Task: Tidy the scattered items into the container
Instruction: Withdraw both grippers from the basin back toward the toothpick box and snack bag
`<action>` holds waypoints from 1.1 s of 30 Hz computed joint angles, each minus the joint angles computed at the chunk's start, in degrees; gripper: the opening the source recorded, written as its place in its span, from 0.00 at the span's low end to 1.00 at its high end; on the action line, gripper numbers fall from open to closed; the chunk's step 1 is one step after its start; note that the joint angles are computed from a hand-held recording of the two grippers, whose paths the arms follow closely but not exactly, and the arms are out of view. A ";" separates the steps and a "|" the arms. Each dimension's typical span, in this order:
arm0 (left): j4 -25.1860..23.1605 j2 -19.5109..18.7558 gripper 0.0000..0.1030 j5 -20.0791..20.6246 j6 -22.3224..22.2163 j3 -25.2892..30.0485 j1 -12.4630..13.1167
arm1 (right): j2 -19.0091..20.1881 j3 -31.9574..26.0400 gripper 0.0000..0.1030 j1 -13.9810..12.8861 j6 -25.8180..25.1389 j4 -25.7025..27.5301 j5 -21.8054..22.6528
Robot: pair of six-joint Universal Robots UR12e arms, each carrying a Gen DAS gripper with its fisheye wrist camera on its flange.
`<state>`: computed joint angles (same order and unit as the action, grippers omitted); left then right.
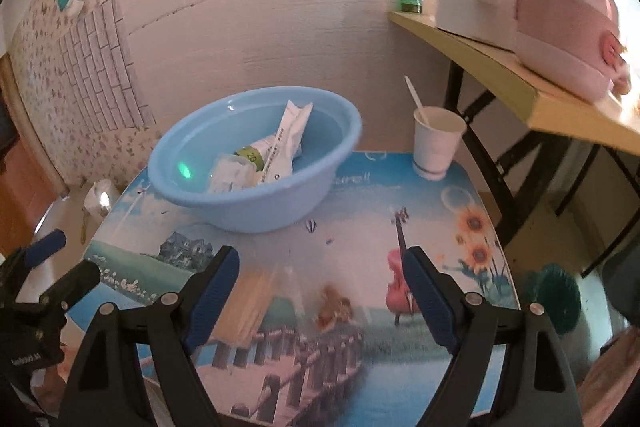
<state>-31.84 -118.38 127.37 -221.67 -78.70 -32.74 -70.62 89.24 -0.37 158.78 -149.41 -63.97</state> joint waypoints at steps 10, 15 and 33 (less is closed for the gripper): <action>-0.89 -0.55 0.97 -1.01 -1.42 0.32 -1.15 | -2.16 4.12 0.83 -1.18 -0.89 -1.90 -1.43; -0.67 -1.03 0.97 -0.97 -0.39 0.82 -1.56 | -2.57 5.28 0.83 -1.53 -1.46 -2.99 -2.34; -2.00 -1.12 0.97 -1.13 -0.44 1.20 -1.40 | -2.26 4.98 0.83 -1.49 -1.83 -0.37 -1.00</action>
<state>-33.84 -119.50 126.24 -222.11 -77.49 -34.14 -72.87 94.22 -1.86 156.94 -149.78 -64.97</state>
